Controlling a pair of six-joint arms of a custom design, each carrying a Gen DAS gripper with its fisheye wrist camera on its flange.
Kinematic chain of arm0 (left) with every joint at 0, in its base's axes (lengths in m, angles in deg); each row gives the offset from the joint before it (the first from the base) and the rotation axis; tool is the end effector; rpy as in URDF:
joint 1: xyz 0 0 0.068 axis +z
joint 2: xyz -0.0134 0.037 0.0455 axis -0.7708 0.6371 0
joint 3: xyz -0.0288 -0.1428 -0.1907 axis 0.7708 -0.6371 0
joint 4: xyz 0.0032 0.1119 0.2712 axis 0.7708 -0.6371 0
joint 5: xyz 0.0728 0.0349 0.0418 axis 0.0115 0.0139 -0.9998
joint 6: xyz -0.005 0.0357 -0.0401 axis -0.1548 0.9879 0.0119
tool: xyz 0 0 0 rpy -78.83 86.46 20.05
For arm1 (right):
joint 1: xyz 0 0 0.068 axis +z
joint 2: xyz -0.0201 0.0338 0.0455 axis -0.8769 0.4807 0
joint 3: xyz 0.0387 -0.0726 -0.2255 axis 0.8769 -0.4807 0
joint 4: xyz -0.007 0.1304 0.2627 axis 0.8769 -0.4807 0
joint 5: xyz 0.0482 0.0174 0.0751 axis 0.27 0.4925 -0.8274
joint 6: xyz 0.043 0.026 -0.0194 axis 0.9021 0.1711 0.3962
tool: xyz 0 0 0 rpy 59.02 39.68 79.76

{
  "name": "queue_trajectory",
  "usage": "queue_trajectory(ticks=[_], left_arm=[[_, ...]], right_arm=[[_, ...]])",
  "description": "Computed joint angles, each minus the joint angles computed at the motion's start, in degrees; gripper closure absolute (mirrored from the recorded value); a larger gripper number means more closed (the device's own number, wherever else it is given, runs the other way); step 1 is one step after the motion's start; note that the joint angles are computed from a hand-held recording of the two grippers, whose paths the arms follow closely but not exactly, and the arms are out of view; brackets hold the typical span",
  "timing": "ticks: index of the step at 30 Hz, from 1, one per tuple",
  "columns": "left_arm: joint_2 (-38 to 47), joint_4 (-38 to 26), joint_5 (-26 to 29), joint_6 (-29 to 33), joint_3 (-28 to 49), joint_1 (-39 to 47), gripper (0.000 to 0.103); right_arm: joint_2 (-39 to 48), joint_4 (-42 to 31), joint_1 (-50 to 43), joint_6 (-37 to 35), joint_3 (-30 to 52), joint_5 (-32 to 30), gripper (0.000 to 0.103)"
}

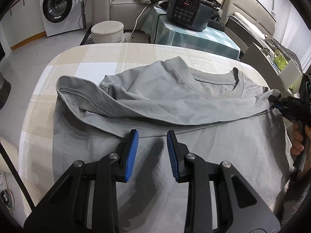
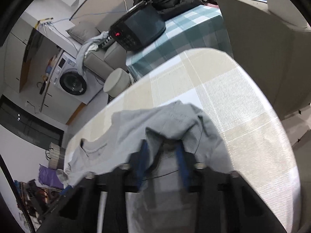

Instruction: Fold small clothes

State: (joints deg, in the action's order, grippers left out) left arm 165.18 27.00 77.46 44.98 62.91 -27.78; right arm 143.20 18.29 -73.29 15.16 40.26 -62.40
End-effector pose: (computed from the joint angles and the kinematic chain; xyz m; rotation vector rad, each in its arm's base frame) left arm 0.3482 0.1266 0.0856 0.5387 2.5635 -0.3765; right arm 0.2182 -0.0357 0.0709 0.8706 2.3171 0.5472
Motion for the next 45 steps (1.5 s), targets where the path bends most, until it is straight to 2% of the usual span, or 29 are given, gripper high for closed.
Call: queue_trajectory(ticks=[2,7,9,16,19,21,22,24,25,26,31,34,36,38,40,42,45], left_arm=[[0.1,-0.2,0.0,0.0,0.3,0.1,0.076],[0.5,-1.0,1.0,-0.5,1.3,0.6,0.076],[0.6,-1.4,1.3,-0.4,1.6,0.7,0.076],[0.4,-2.3,1.7,0.0,1.9,0.8,0.076],[-0.8,-2.3,2.2,0.7,1.2,1.2,0.076],[-0.5,-2.8,2.8,0.3,2.0,1.6,0.076],[-0.4,-3.1,2.9,0.0,2.3,1.7,0.076],[-0.1,-3.1,2.8,-0.5,2.8,1.9,0.076],[-0.1,-3.0,2.8,-0.8,2.8,1.9,0.076],[0.0,-3.0,2.8,-0.9,2.8,2.0,0.076],[-0.8,-2.2,2.6,-0.4,1.7,1.6,0.076],[-1.6,-1.4,1.9,0.1,0.1,0.8,0.076],[-2.1,-0.7,1.4,0.4,-1.1,0.3,0.076],[-2.5,-0.3,1.2,0.5,-1.9,-0.1,0.076],[-2.8,0.0,0.7,0.5,-2.5,-0.5,0.076],[-3.3,0.6,0.3,0.7,-3.4,-0.8,0.076],[-3.8,0.6,0.6,1.0,-3.8,-1.0,0.076]], right_arm=[[-1.5,2.4,0.5,1.4,-1.6,1.1,0.099],[-11.9,13.0,-4.7,8.8,-9.9,-8.0,0.1],[-14.2,14.6,-4.9,11.3,-11.2,-8.0,0.1],[-14.0,8.6,-2.3,9.3,-8.4,-3.8,0.1],[-12.8,-3.3,-2.3,4.7,-3.3,-3.1,0.093],[-17.8,-9.1,-2.7,3.2,-3.1,-0.3,0.092],[-22.8,-11.9,-3.6,2.9,-4.0,1.0,0.085],[-28.3,-15.0,-5.1,2.7,-5.1,1.7,0.063],[-29.0,-15.0,-5.6,2.3,-5.3,1.8,0.052],[-29.1,-14.6,-5.6,1.6,-5.5,2.2,0.052],[-15.6,-7.0,-5.1,1.6,-3.5,-1.0,0.052],[-7.2,-2.2,-2.6,2.3,-2.2,1.5,0.052],[-3.2,1.4,-1.8,3.1,-2.4,3.5,0.06],[-2.3,3.2,-1.0,2.9,-3.0,5.9,0.078],[-3.7,4.1,-1.2,2.5,-4.2,6.9,0.089],[-5.2,5.5,-2.3,3.2,-5.7,5.7,0.094],[-8.4,10.2,-6.0,6.2,-9.1,-1.2,0.099]])
